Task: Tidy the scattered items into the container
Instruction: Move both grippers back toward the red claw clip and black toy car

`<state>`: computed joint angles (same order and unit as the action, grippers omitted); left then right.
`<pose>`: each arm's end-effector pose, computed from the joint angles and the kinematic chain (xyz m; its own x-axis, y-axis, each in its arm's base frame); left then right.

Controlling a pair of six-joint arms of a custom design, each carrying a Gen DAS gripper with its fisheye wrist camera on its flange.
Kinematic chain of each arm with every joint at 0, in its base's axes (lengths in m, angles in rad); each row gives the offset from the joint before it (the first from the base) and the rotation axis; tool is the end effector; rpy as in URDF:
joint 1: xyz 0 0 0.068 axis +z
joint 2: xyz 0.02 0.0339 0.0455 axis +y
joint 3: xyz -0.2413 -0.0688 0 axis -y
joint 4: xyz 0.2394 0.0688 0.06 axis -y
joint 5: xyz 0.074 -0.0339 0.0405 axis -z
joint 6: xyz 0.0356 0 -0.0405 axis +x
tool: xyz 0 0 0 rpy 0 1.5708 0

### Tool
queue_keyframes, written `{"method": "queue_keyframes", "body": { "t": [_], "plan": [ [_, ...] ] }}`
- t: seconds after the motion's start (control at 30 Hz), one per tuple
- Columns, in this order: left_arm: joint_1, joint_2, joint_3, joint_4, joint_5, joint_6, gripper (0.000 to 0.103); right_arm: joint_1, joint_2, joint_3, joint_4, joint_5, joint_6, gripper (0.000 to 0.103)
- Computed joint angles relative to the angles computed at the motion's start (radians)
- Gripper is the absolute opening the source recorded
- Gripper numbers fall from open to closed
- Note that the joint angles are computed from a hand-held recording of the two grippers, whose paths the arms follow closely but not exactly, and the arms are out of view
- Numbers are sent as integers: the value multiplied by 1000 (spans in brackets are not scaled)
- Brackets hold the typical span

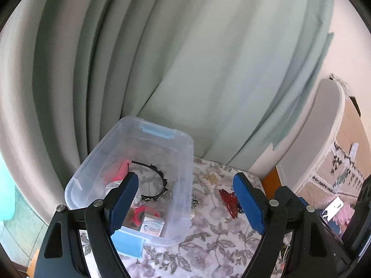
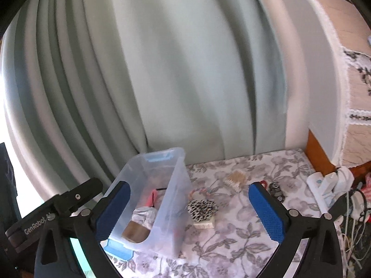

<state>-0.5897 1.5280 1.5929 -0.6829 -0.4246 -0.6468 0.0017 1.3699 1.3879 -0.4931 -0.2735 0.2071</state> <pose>0.2836 -0.1721 0.3683 -0.5215 -0.3118 -0.7943 -0.1085 0.9475 -0.3007 0.3064 0.0101 0.3647 -0.4974 0.1971 -0.8448 -0.1426 0.9420 0.3038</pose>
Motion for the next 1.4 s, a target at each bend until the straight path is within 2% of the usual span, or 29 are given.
{"method": "queue_keyframes", "body": {
  "t": [0.2, 0.43, 0.57, 0.73, 0.8, 0.87, 1.07, 1.2, 1.4],
  "plan": [
    [-84, 77, 94, -30, -87, 6, 84, -103, -71, -81, 73, -30, -8, 103],
    [-147, 207, 230, -83, -98, -12, 84, -240, -108, -145, 139, -89, -16, 103],
    [-172, 275, 286, -84, -79, -12, 85, -322, -125, -199, 202, -172, 13, 103],
    [-201, 367, 377, -102, -80, -6, 85, -387, -110, -216, 210, -209, -8, 103],
    [-201, 401, 411, -107, -66, -7, 85, -407, -103, -229, 232, -219, -9, 103],
    [-197, 423, 424, -98, -44, -19, 100, -426, -92, -244, 264, -227, -8, 103],
    [-189, 471, 428, -51, 2, -31, 103, -465, -16, -237, 286, -235, -24, 103],
    [-176, 517, 438, -30, 50, -38, 103, -487, 53, -220, 275, -300, -36, 103],
    [-145, 599, 474, -4, 144, -38, 103, -481, 138, -190, 231, -287, -93, 103]
  ]
}}
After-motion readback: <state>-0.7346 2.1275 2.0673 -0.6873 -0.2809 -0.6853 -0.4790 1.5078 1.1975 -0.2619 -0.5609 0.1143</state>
